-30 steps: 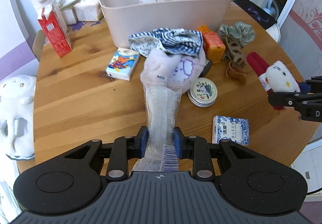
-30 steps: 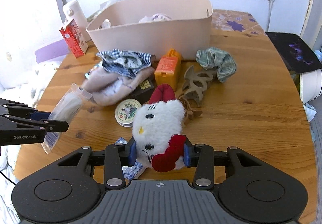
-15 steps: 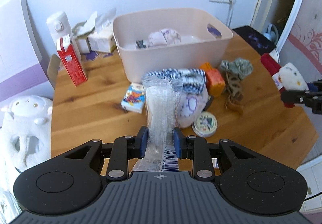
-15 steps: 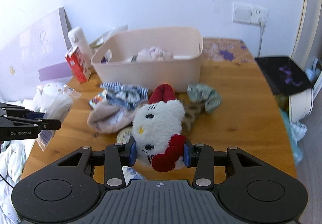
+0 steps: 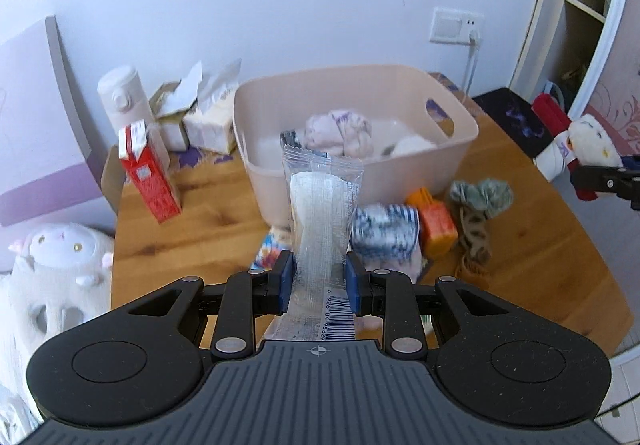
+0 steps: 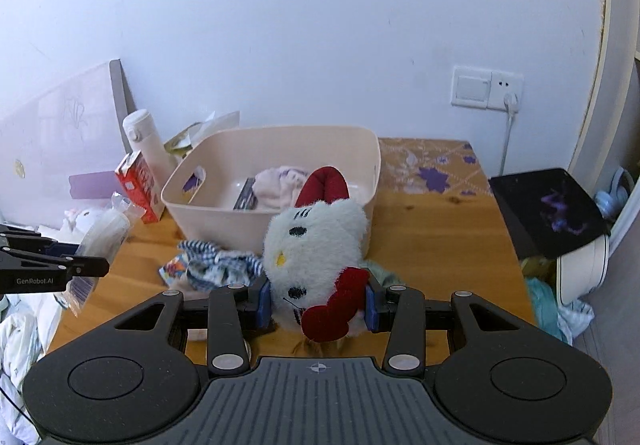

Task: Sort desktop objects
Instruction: 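Carry the packaged pad and Hello Kitty plush into the basket and release both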

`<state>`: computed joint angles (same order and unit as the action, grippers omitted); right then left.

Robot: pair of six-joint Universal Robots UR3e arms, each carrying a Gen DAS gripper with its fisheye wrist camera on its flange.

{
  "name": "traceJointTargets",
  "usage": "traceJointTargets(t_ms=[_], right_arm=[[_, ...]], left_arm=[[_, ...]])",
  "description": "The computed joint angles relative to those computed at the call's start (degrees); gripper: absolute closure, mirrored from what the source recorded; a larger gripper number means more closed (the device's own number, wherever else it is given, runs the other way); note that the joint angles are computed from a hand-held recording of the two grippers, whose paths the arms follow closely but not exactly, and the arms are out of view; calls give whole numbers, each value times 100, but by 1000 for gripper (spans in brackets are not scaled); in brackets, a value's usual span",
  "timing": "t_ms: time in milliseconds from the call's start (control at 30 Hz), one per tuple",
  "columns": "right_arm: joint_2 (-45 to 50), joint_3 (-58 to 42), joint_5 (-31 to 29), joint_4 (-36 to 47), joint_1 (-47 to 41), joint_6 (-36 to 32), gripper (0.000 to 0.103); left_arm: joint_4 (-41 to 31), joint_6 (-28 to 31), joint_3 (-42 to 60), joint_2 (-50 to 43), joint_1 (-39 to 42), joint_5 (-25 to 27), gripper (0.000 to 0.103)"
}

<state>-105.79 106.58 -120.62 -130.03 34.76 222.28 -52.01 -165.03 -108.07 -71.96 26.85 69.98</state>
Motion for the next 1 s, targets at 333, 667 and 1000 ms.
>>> traceJointTargets(t_ms=[333,667,1000], right_arm=[[78,-19,619,-567,-959,-1026,63],[598,-198,1203,-1176,-1852,-1803,63],[1284,-288,1996,-1788,-2716,-2405,63]], left_arm=[[754,-779,1323,-1487,-608,535,76],[837,-1335,2963,-3125,-1087,1084,76],[378,-1680,4905,-4733,-1421,1747,76]])
